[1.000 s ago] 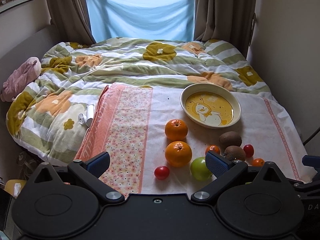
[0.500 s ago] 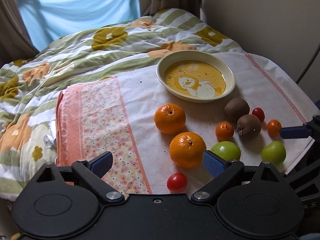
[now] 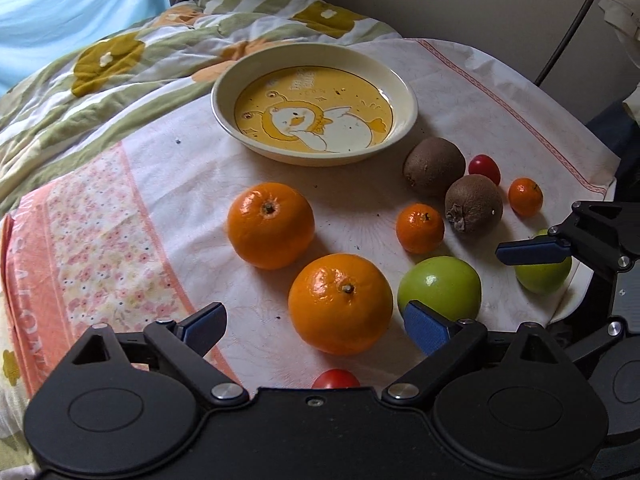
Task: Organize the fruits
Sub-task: 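Grasp the large orange with the left tool while the right tool grasps a green apple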
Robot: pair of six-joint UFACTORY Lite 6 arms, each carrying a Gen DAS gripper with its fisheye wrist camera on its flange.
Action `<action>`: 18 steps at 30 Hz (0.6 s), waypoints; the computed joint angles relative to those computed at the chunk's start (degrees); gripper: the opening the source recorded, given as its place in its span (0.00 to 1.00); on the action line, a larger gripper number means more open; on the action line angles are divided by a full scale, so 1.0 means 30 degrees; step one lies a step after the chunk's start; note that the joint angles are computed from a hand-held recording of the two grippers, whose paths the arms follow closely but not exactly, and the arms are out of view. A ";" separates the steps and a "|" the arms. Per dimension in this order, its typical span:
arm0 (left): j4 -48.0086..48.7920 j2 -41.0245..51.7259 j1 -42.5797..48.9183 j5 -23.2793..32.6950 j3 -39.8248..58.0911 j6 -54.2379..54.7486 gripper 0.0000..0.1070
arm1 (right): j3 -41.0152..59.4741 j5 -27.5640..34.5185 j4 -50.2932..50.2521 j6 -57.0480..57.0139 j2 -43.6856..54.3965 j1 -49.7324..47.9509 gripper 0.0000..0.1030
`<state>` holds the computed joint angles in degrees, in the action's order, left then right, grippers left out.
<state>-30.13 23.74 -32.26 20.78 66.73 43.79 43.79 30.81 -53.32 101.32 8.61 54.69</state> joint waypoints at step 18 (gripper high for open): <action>-0.2149 0.2917 0.0621 0.2898 0.3152 0.1498 0.64 | 0.0998 -0.1182 -0.0302 -0.0375 0.1677 -0.1194 0.77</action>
